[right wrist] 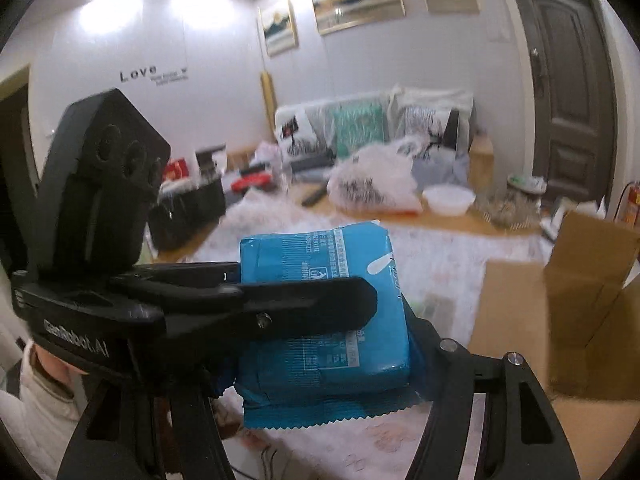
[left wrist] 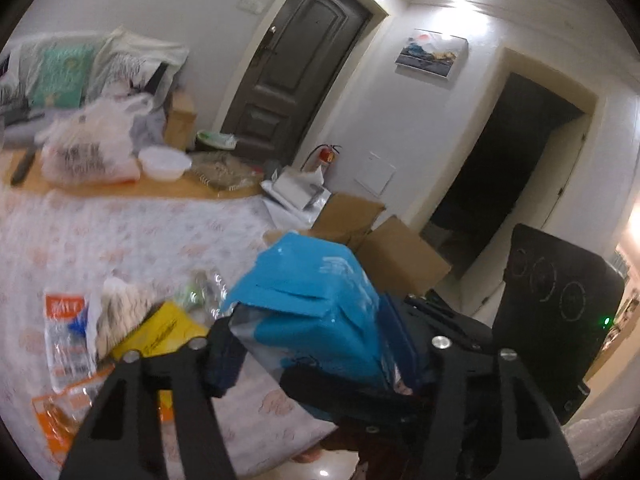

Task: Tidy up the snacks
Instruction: 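Carry the blue packet with the right gripper into the cardboard box, then open the right gripper to drop the blue packet in the box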

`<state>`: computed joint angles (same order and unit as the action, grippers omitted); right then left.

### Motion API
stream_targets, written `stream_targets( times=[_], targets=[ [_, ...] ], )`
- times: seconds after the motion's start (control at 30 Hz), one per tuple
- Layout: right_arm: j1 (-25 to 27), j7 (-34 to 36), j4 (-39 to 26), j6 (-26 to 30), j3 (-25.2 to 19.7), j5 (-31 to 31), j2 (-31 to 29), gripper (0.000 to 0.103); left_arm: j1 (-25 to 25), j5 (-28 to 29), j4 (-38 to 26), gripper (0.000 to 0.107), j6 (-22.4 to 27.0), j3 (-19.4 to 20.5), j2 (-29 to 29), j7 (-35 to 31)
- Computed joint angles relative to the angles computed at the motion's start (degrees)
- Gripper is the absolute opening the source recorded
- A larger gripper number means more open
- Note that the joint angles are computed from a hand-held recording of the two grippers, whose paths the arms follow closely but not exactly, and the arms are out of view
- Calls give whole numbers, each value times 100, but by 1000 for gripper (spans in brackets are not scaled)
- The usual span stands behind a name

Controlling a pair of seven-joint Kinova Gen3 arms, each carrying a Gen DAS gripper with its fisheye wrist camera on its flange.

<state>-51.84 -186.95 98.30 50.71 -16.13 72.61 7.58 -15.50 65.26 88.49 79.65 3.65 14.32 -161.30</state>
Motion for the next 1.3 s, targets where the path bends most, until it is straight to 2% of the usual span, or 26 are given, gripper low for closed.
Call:
stream_targets(
  times=[0.1,0.27,0.43,0.53,0.7,0.8,0.87,0.97,1.03,1.07,1.1,1.3],
  targets=[
    [142,-347,368,-180,-6,270,-382,62,349,-217,-98,57,-400,100,-336,-12],
    [575,-408,781,29,-220,208,-969,62,1170,-869,-516,56,-979,331,-516,294],
    [1068,-276,1065,451,-419,-159,-1378,63,2059,-1806,-1203,55,-1404,734,-177,964],
    [1404,-176,1199,382,-382,-514,-1555,63,2612,-2453,-1648,52,-1537,859,178,1454],
    [1906,183,1417,175,-284,-1179,-1785,64,3143,-3201,-2208,52,-1407,1035,650,2186],
    [2109,352,1498,181,-387,-1440,-1855,65,3377,-3605,-2407,53,-1421,1043,855,2478],
    [2234,520,1468,232,-481,-1561,-1823,66,3424,-3734,-2526,53,-1368,1082,1004,2582],
    [2340,541,1426,392,-651,-1563,-1753,67,3489,-3903,-2487,56,-1550,1082,1022,2677],
    [2354,513,1430,421,-708,-1544,-1785,72,3441,-3923,-2486,65,-1573,1105,1021,2703],
    [2351,472,1444,450,-759,-1519,-1810,79,3392,-3902,-2481,71,-1570,1115,1005,2713],
    [2353,468,1444,462,-788,-1496,-1823,87,3346,-3871,-2439,73,-1607,1122,963,2712],
    [2204,278,1318,777,-1007,-1327,-1768,97,2888,-3552,-2241,81,-1692,1131,662,2407]
  ],
)
